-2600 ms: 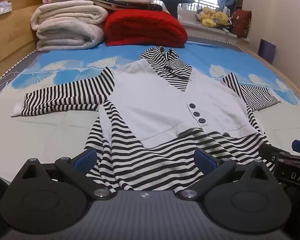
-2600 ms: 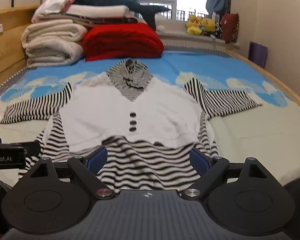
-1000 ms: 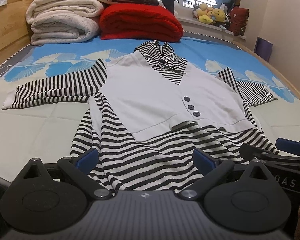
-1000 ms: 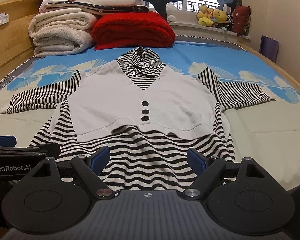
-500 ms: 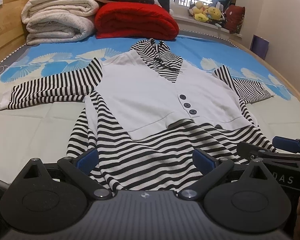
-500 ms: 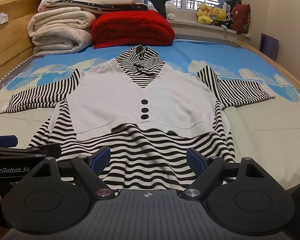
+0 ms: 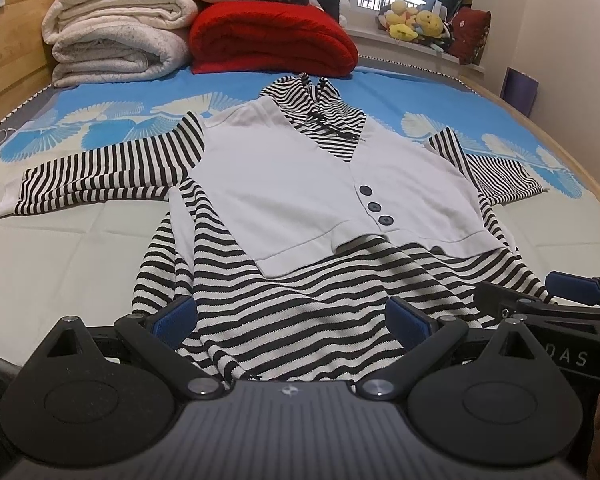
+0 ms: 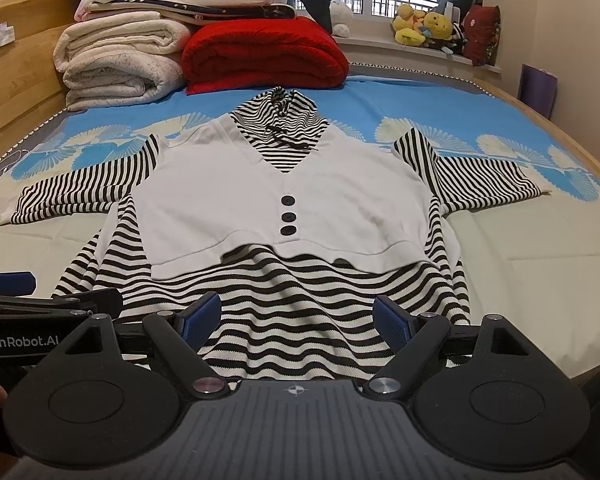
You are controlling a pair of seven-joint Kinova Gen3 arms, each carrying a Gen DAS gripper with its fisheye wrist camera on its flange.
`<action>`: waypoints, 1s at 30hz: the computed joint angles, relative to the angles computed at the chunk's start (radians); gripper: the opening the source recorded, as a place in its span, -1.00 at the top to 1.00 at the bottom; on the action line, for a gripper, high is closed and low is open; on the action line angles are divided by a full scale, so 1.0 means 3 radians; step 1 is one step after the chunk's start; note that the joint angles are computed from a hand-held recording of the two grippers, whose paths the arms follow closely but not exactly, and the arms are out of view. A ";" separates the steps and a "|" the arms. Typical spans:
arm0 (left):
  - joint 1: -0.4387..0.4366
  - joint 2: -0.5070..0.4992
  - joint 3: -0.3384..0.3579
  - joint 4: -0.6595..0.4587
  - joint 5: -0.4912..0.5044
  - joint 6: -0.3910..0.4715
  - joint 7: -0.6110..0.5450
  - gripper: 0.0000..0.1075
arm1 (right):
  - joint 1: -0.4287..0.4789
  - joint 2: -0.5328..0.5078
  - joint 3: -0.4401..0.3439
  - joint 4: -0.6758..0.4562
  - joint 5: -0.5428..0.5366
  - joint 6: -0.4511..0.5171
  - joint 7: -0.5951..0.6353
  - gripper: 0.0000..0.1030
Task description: Fold small clothes
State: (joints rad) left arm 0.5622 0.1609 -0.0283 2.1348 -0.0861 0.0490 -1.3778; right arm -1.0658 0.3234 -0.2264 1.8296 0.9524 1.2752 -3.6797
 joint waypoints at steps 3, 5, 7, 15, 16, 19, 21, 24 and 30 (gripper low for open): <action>0.0039 0.0006 -0.0036 -0.0001 -0.0010 0.0000 0.0018 -0.88 | 0.0000 0.0002 -0.0001 -0.0003 -0.0001 0.0003 0.0004 -0.63; 0.0058 0.0009 -0.0054 0.0001 -0.0016 -0.0002 0.0027 -0.88 | 0.0000 0.0003 -0.0001 -0.0001 -0.0002 0.0002 0.0001 -0.63; 0.0067 0.0010 -0.0064 0.0001 -0.0020 -0.0003 0.0033 -0.88 | 0.0002 0.0002 0.0000 -0.0005 -0.0002 0.0003 0.0007 -0.63; 0.0086 0.0015 -0.0083 0.0000 -0.0029 -0.0005 0.0046 -0.88 | 0.0001 0.0004 0.0001 -0.0005 -0.0002 0.0002 0.0010 -0.63; 0.0086 0.0015 -0.0083 0.0000 -0.0029 -0.0005 0.0046 -0.88 | 0.0001 0.0004 0.0001 -0.0005 -0.0002 0.0002 0.0010 -0.63; 0.0084 0.0016 -0.0081 0.0001 -0.0029 -0.0008 0.0045 -0.88 | 0.0000 0.0004 0.0001 -0.0001 -0.0002 0.0001 0.0006 -0.63; 0.0084 0.0016 -0.0082 0.0000 -0.0029 -0.0006 0.0044 -0.88 | 0.0002 0.0003 0.0001 -0.0003 -0.0001 0.0002 0.0011 -0.63; 0.0082 0.0014 -0.0079 0.0000 -0.0029 -0.0005 0.0045 -0.88 | 0.0003 0.0003 0.0001 -0.0004 -0.0002 0.0002 0.0014 -0.63; 0.0076 0.0088 -0.0126 -0.0054 -0.0021 0.0035 0.0061 -0.88 | -0.0008 0.0021 0.0024 0.0000 0.0010 0.0084 -0.0041 -0.60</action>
State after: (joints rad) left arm 0.5852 0.1872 -0.0661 2.1187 -0.0925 0.0595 -1.3595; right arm -1.0681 0.3298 -0.2192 1.8295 0.9553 1.3003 -3.6921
